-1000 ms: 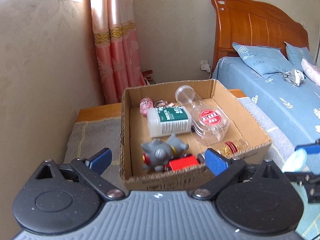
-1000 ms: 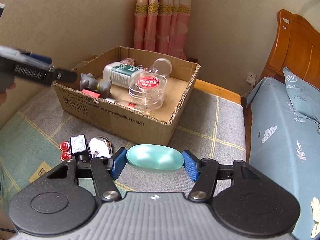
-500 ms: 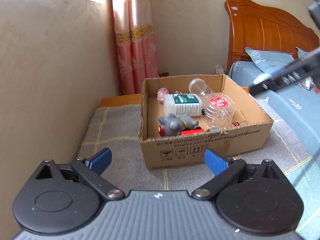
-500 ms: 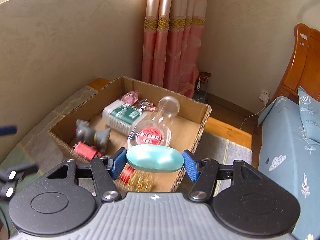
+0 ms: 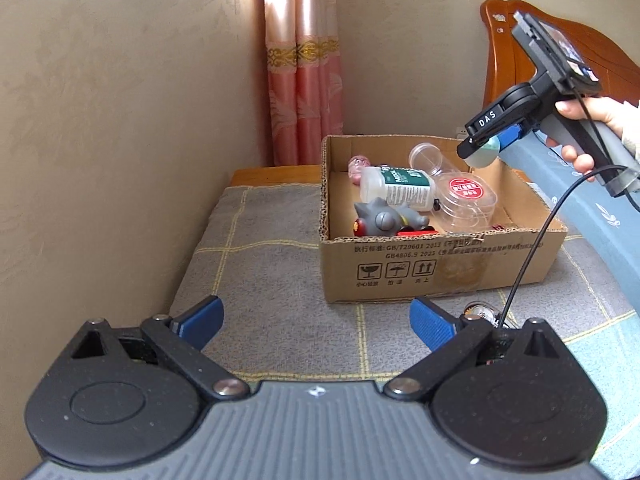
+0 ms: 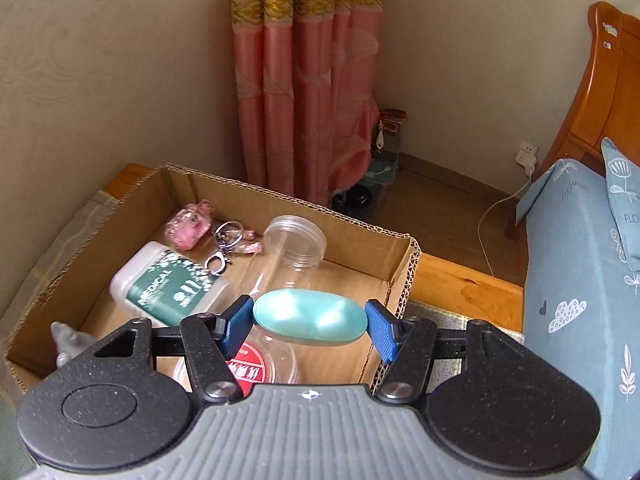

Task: Organize rigid objects
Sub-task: 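Drop the grey cat into the box with the left gripper while the right releases the case there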

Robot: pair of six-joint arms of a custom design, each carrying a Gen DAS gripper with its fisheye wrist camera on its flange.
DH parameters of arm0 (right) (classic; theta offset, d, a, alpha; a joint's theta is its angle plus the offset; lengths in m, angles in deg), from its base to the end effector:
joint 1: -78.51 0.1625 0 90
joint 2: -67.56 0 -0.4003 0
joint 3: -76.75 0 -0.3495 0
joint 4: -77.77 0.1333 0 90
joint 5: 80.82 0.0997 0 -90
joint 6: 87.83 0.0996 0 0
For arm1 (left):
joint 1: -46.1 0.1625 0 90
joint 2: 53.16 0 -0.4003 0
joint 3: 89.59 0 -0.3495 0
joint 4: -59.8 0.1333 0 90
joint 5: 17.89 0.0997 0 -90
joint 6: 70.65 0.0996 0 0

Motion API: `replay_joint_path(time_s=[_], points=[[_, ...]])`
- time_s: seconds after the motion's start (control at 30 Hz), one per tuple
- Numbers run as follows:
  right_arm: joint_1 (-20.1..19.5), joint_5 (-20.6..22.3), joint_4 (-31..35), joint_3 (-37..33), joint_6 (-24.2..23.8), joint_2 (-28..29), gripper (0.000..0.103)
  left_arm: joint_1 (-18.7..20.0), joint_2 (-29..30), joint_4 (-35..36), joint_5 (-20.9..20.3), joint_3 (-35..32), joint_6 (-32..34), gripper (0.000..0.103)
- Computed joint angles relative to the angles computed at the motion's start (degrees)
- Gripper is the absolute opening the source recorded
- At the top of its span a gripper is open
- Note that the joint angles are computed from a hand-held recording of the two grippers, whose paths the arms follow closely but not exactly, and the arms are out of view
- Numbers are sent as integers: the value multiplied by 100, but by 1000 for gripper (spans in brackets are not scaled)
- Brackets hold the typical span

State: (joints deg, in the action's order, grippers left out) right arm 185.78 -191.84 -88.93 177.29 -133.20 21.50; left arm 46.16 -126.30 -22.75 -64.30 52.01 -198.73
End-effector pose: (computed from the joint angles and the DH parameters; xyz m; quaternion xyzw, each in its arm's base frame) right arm 0.2738 -0.5519 0.1179 0.4715 -0.8425 0.1403 0.2196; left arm -0.1985 -0.2022 0.1062 -0.0234 0.7666 -0.4628 0.4446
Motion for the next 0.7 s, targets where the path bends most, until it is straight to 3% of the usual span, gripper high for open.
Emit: replay_joint_path(time_s=[0.03,0.1,0.17,0.7], points=[[2,-25,-78,4,26,18,71,-6,-9,-13,-14,11,5,99],[-4,20,-191,68,56,-24,94,-31,-7,-53,-27,38,19,99],[2,93,-390,218,-14,-132,102,-53,-5,-83,-29,44,34,99],[8,292,-391,1679,34,-1519,103,-393,29,-289,-239,107,45,101]])
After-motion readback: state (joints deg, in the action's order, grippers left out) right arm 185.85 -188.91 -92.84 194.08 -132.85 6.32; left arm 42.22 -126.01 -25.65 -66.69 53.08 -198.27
